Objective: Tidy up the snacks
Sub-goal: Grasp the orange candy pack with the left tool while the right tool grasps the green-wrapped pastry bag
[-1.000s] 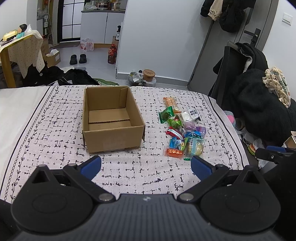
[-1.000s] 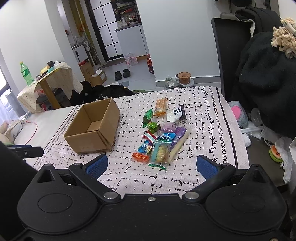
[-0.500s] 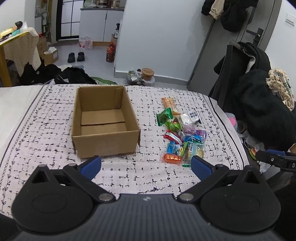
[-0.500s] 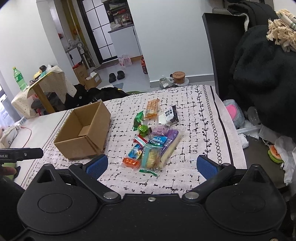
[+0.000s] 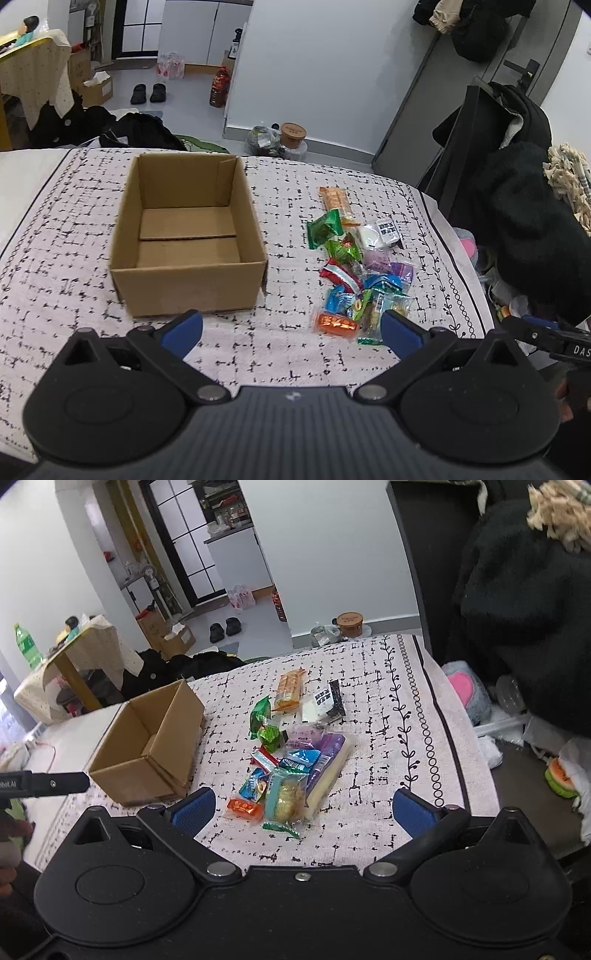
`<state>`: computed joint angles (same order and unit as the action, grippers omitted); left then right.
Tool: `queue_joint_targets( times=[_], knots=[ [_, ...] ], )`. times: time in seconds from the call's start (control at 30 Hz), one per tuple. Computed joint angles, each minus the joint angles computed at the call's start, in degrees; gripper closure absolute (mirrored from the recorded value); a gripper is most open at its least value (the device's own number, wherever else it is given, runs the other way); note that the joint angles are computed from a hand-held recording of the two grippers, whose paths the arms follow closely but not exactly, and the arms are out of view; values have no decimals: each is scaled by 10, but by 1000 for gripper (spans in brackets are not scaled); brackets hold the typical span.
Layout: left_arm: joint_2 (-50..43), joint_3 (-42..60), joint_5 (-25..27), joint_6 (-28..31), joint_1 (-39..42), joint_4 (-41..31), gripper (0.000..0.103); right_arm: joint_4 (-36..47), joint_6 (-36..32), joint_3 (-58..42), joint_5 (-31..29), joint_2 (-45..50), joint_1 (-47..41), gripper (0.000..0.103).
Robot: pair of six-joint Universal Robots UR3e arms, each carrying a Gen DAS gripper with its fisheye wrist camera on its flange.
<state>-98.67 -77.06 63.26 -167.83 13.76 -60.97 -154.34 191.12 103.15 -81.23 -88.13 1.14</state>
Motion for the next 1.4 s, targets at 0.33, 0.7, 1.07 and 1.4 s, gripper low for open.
queue_joint_targets(
  times=[0.33, 0.7, 1.07, 1.4],
  knots=[
    [-68, 24, 13, -58, -39, 54, 2, -35, -1, -17, -11, 60, -2, 0],
    [-150, 62, 33, -99, -76, 92, 14, -2, -37, -77, 26, 127, -9, 10],
    [-235, 115, 51, -104, -118, 85, 20, 16, -43, -130, 25, 199, -1, 30],
    [-312, 183, 66, -81, -148, 62, 23, 28, -41, -166, 47, 244, 4, 44]
  ],
)
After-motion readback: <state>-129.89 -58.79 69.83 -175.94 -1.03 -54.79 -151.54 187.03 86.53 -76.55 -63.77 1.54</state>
